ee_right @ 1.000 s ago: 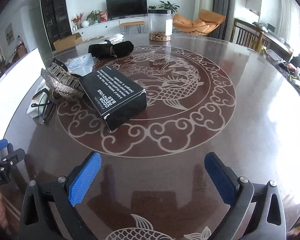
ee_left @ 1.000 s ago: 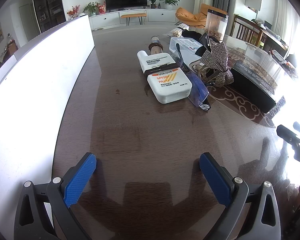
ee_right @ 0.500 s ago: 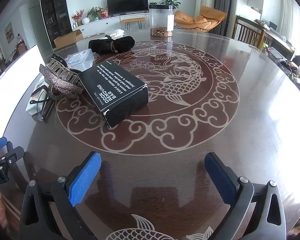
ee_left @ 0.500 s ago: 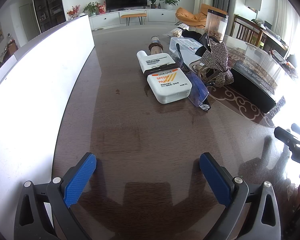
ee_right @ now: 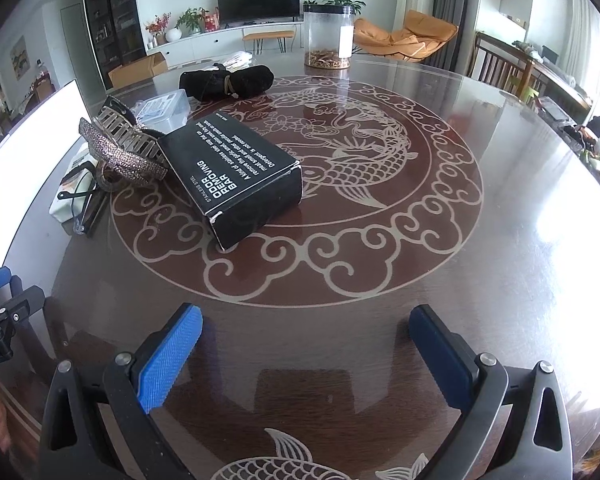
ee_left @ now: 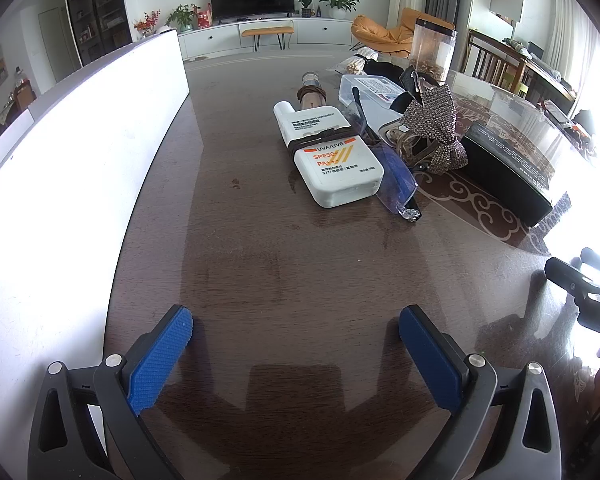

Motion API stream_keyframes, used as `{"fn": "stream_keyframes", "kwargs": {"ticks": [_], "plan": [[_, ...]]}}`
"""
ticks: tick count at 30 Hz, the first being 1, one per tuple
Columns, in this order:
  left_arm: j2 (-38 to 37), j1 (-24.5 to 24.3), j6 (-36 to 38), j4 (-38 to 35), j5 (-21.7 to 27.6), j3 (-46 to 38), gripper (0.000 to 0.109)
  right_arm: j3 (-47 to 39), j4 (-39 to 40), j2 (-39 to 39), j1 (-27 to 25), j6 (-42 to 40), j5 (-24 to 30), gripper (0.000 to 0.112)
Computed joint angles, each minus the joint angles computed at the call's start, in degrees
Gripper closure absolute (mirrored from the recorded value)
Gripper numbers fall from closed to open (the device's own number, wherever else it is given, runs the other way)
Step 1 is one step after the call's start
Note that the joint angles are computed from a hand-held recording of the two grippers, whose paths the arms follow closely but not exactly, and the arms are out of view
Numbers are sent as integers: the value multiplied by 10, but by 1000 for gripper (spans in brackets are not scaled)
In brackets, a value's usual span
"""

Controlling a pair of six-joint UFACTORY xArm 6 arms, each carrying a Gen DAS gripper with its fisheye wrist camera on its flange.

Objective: Organize objects
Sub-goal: 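Reach the left gripper to the white sunscreen bottle and close on it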

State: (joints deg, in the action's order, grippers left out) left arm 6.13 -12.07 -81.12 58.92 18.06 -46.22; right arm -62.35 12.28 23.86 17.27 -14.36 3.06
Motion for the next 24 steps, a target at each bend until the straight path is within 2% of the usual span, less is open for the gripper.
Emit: {"fn": "stream_keyframes", "kwargs": {"ticks": [9, 10, 13, 15, 17, 24], "plan": [[-2, -1, 15, -15, 2, 1, 6, 0, 0, 0, 0, 0, -1, 9], [-2, -2, 33, -34, 4, 0, 6, 0, 0, 1, 0, 1, -1, 9], [-1, -2, 152, -161, 10, -4, 6, 0, 1, 0, 0, -1, 0, 9], [-9, 7, 198, -217, -18, 3, 6, -1, 6, 1, 1, -6, 0, 9], [-16, 14, 199, -221, -24, -1, 6, -2, 9, 1, 2, -9, 0, 9], [-4, 20, 234, -244, 9, -46, 6, -2, 12, 2, 2, -12, -1, 9]]}}
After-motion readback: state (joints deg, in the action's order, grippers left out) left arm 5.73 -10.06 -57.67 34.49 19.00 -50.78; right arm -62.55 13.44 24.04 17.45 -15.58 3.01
